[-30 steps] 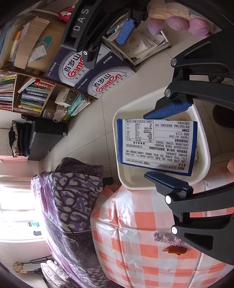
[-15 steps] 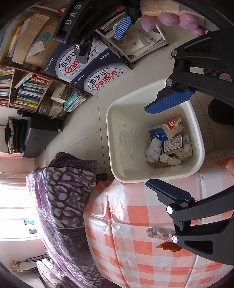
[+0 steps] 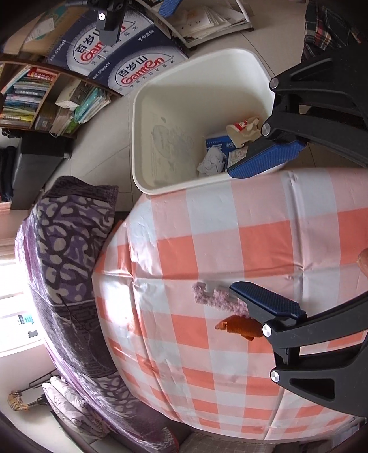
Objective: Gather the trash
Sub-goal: 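Move the left gripper back over the tablecloth toward the pink strip, then grasp the curled orange peel with the left gripper while the right grasps the pink fuzzy strip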
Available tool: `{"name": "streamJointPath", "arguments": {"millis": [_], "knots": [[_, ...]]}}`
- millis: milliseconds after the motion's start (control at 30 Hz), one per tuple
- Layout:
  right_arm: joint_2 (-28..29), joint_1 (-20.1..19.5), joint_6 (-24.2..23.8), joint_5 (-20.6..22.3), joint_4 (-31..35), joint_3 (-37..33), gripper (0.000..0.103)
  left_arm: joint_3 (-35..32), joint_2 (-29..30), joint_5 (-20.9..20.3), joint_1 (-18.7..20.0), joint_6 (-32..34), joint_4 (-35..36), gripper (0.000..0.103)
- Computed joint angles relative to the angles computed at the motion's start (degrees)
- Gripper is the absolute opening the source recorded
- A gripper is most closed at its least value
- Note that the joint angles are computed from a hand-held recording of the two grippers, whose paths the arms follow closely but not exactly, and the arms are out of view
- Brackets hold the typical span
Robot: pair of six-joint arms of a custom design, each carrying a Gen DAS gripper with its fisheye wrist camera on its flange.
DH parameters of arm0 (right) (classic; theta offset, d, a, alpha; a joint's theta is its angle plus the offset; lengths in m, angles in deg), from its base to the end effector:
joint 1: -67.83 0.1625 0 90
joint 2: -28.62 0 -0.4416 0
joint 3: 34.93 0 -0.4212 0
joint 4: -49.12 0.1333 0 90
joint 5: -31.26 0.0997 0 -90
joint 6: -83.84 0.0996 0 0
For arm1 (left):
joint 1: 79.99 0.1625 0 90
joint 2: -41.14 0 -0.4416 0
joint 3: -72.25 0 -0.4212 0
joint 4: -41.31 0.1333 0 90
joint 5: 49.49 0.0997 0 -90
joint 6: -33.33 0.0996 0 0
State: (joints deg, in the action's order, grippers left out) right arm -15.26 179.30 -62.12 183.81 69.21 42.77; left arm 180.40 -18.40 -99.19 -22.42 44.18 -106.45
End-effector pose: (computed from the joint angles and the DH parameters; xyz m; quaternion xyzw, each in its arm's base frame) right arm 0.2668 -0.5556 0.1383 -0.2488 -0.7902 0.4642 0.3135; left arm -0.1618 -0.6233 0.1680 0.3196 0.8800 -0.1378 0.3233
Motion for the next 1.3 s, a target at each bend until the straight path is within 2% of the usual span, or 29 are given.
{"name": "streamJointPath", "arguments": {"millis": [167, 333, 500, 800, 900, 967, 1000, 1133, 1233, 1300], "knots": [[3.7, 0.3, -0.4, -1.0, 4.0, -4.1, 0.092, -4.4, 0.6, 1.8, 3.9, -4.2, 5.8, 0.074], [6.8, 0.4, -0.6, -2.0, 7.2, -7.7, 0.092, -10.5, 1.1, -1.3, 8.5, -10.6, 12.7, 0.073], [9.6, 0.6, -1.2, -2.7, 10.0, -11.1, 0.092, -13.8, 1.7, -2.7, 11.2, -13.8, 16.6, 0.064], [14.8, 0.7, -1.3, -3.0, 15.1, -17.3, 0.092, -14.0, 2.1, -3.2, 12.0, -10.2, 15.3, 0.06], [16.9, 0.8, -0.9, -3.2, 17.4, -19.9, 0.092, -13.9, 2.4, -0.7, 11.9, -8.6, 13.8, 0.044], [18.6, 0.8, -0.5, -3.5, 19.2, -21.9, 0.092, -13.9, 2.1, -0.2, 12.1, -8.1, 13.5, 0.028], [19.5, 0.9, -0.4, -3.8, 20.2, -23.1, 0.092, -14.1, 1.9, -0.6, 12.4, -8.3, 13.8, 0.024], [23.2, 1.1, -0.8, -5.3, 23.5, -28.0, 0.092, -15.0, 0.8, -2.1, 13.9, -9.8, 15.0, 0.022], [26.9, 1.5, -1.6, -6.0, 26.5, -32.9, 0.092, -16.8, -0.3, -7.8, 15.7, -10.5, 18.4, 0.024], [29.2, 1.7, -1.9, -6.9, 28.6, -36.2, 0.092, -17.3, -1.0, -9.3, 16.4, -10.7, 19.5, 0.026]]}}
